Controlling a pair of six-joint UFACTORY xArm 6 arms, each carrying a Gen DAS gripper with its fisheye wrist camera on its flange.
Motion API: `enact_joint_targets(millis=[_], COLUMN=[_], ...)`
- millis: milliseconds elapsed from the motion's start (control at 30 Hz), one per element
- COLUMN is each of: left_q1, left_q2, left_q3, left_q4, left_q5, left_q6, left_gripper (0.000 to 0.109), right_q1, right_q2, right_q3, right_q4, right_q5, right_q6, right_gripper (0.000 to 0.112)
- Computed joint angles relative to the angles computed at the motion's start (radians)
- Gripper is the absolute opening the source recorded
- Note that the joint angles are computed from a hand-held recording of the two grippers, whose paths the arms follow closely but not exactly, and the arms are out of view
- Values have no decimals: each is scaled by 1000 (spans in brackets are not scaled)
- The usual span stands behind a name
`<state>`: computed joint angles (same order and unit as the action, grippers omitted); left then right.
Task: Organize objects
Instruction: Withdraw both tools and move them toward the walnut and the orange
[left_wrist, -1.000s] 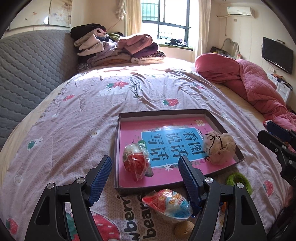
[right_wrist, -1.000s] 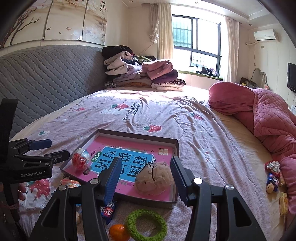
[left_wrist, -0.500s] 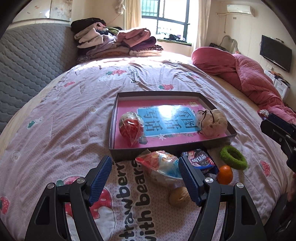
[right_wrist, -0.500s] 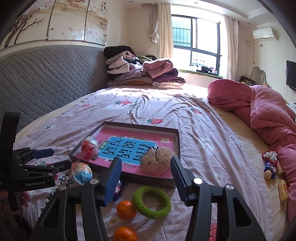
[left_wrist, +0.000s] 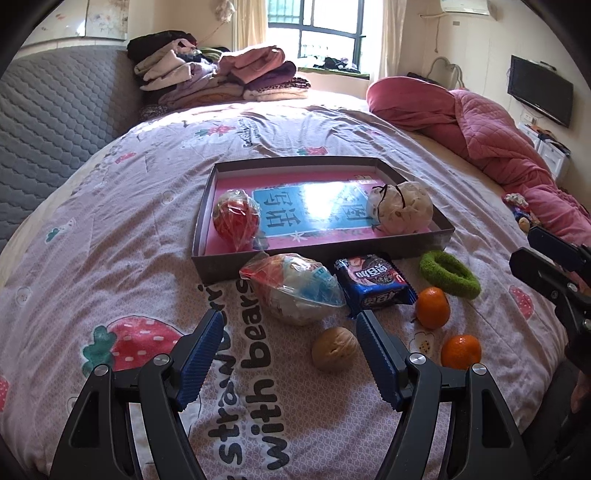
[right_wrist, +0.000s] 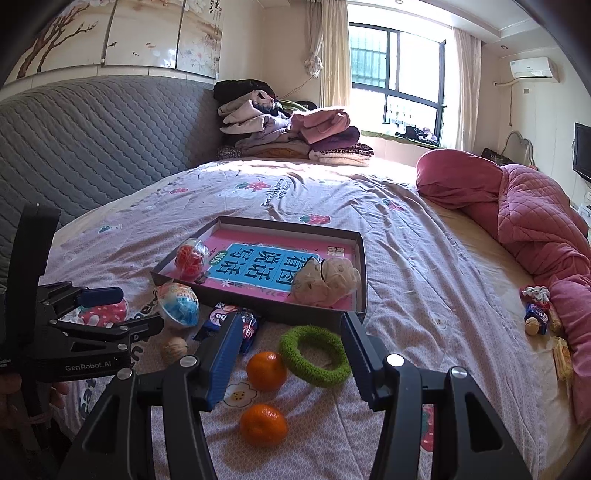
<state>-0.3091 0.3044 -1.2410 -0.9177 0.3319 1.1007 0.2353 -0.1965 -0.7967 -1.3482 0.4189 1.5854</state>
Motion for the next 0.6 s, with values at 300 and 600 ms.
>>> enact_joint_targets(millis=[300,600], left_q1=[1,-2], left_q2=[-31,-32], left_q3=[49,65], left_q4=[-28,-26], left_q5=[20,26], left_q6=[39,53], left_gripper=[75,75], right_q1=[26,35], right_q2=[-14,-17], right_q3=[31,63], right_q4=[46,96], right_q5=[13,6], right_q6=[-35,-64], right_gripper=[54,54])
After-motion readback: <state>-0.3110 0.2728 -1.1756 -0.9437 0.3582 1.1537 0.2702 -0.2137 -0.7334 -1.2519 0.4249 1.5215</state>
